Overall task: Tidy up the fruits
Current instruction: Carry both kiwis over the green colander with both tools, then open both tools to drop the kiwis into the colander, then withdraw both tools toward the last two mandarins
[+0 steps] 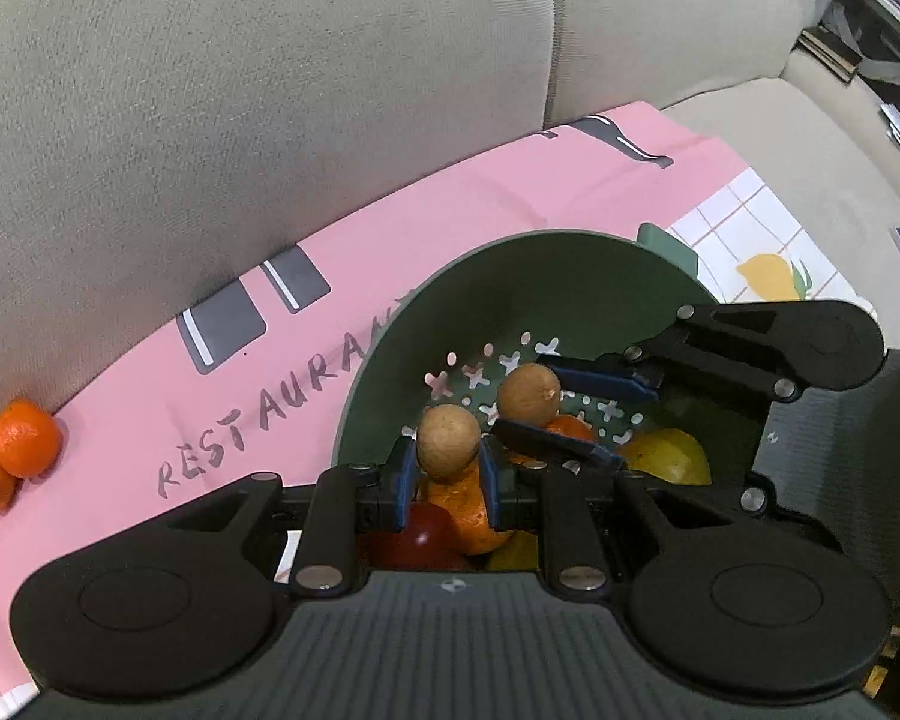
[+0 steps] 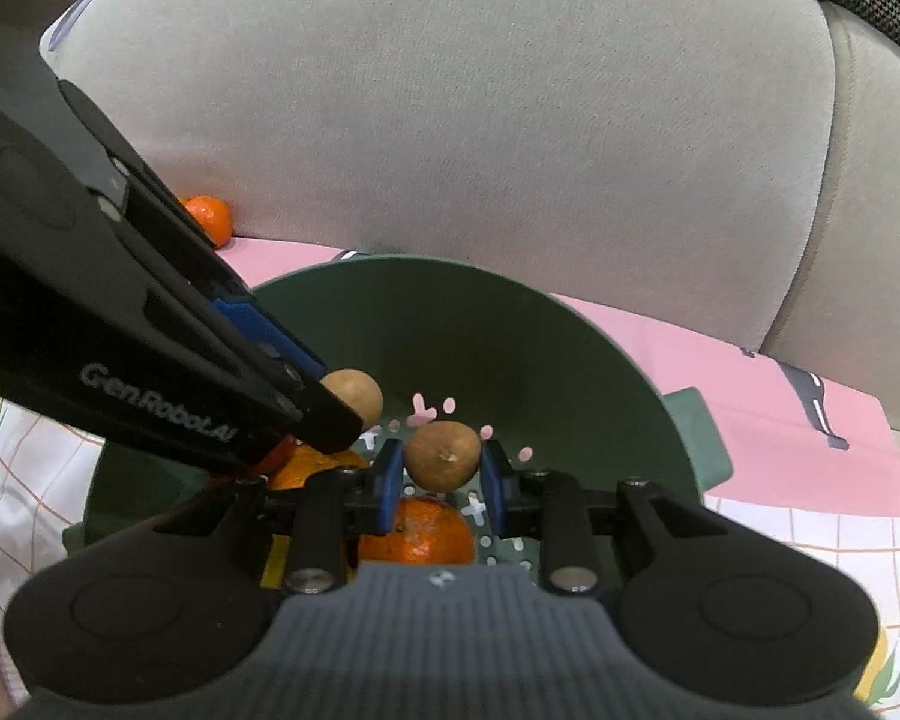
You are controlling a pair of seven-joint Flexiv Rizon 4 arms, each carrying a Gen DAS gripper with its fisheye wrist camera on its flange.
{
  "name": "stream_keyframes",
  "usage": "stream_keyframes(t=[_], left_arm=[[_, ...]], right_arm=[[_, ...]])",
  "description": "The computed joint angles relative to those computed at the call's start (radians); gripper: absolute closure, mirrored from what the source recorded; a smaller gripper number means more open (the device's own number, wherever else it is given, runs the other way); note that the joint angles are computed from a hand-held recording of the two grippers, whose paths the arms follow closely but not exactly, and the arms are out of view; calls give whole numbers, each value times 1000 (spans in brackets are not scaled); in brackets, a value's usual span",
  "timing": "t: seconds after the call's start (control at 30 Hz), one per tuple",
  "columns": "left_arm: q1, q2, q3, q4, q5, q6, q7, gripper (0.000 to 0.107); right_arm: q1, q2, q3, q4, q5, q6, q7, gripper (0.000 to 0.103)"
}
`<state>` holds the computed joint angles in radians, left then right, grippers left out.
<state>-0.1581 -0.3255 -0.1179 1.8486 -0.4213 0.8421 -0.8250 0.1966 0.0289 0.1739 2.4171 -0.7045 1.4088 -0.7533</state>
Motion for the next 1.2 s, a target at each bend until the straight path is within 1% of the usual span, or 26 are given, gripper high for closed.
stream_keyframes(t=[0.07, 0.3, 0.53, 0.57, 0.67, 0.7, 0.77, 0.8, 0.87, 0.97, 1.03, 1.1, 1.2], left_arm=[[0, -5, -2, -4, -1, -2, 1, 82], [-11, -9, -1, -5, 36, 19, 11, 82], [-6, 6, -3, 12, 16, 17, 19, 82], [-4, 12, -2, 15, 13, 15, 22, 81], [0, 36, -1, 33, -5, 14, 33, 78], [1, 46, 0, 41, -12, 19, 37, 76], [1, 69, 4, 60, -25, 31, 42, 74], [1, 80, 6, 70, -32, 38, 44, 73], [1, 108, 12, 97, -49, 58, 50, 69], [1, 148, 21, 137, -73, 95, 60, 69], [1, 171, 27, 159, -93, 118, 71, 68], [0, 196, 34, 182, -111, 144, 77, 65], [-2, 225, 45, 213, -131, 182, 83, 64]], right_arm=[[0, -9, -2, 1, 13, 11, -15, 79], [26, -31, 1, -19, 144, -13, -117, 78], [23, -21, -7, -6, 90, 5, -80, 77], [20, -13, -7, 0, 75, 6, -66, 75], [0, 6, -6, 15, -13, 13, 14, 62], [-6, 11, -5, 17, -27, 16, 32, 58], [-19, 25, 0, 24, -52, 18, 71, 54], [-23, 32, 3, 26, -58, 16, 86, 48], [-60, 41, 1, 36, -152, 33, 176, 42], [-72, 66, 14, 43, -174, 22, 229, 41], [-79, 76, 22, 42, -192, 12, 256, 37], [-92, 92, 33, 41, -244, -1, 311, 36], [-101, 116, 46, 36, -311, -28, 377, 32]])
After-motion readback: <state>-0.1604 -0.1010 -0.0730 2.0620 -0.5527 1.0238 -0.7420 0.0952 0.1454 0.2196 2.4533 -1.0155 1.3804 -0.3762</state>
